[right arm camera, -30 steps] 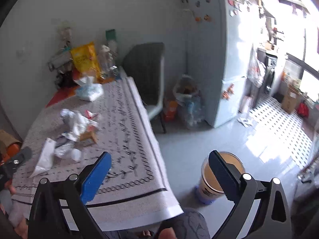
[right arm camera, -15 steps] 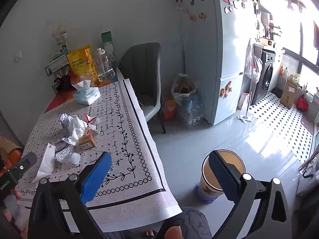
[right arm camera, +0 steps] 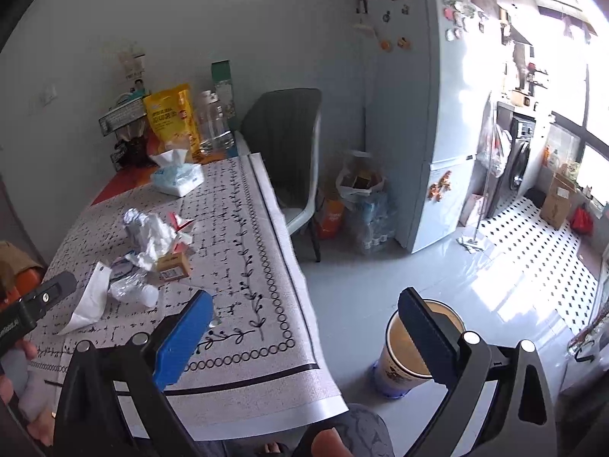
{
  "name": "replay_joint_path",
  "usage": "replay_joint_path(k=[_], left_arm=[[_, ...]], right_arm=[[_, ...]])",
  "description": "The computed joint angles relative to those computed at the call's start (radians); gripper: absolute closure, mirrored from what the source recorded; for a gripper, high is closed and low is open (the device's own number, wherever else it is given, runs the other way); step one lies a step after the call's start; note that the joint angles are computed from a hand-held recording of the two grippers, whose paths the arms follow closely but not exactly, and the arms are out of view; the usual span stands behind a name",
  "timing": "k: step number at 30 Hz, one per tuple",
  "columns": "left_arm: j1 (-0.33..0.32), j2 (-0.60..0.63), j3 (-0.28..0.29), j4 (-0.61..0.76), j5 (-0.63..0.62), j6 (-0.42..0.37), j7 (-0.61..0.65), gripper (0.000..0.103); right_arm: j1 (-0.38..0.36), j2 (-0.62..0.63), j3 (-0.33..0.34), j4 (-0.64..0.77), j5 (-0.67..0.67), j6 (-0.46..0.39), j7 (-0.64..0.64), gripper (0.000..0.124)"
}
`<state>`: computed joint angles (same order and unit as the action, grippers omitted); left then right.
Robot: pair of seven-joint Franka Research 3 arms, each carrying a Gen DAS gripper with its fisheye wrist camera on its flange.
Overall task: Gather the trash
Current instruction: 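Move both grippers toward the trash scattered on the table, then grasp the white face mask with the left gripper while the right grasps the pill blister pack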
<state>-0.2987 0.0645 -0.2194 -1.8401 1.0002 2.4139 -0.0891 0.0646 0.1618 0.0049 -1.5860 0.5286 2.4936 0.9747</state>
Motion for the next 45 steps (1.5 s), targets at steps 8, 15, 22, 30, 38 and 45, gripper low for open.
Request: replay_joint_path(k=[8,15,22,30,38,45], left_arm=[[0.021,-0.033,0.003,-0.047,-0.001,0.006,-0.032,0.005],[0.063,-0.087,0.008,-0.145,-0.028,0.041,-0.051,0.005],[0.120,-0.162,0.007,-0.261,-0.038,0.066,-0.096,0.005],[0.169,-0.201,-0.006,-0.334,-0.063,0.058,-0.110,0.006],[0.161,-0.124,-0.008,-0.265,-0.063,0.013,-0.049,0.013],[0.129,-0.020,0.023,-0.186,-0.113,-0.025,0.038,0.041]], right_arm=[[-0.013,0.004,0.019,0.012,0.110,-0.098,-0.111,0.028],[0.021,0.010,0.028,-0.008,0.093,-0.117,-0.123,0.029],[0.050,0.059,0.041,0.020,0.060,-0.144,-0.110,0.029],[0.070,0.143,0.062,0.092,0.036,-0.192,-0.107,0.035],[0.093,0.236,0.078,0.169,-0.018,-0.233,-0.103,0.049],[0.108,0.277,0.083,0.210,-0.062,-0.254,-0.112,0.071]])
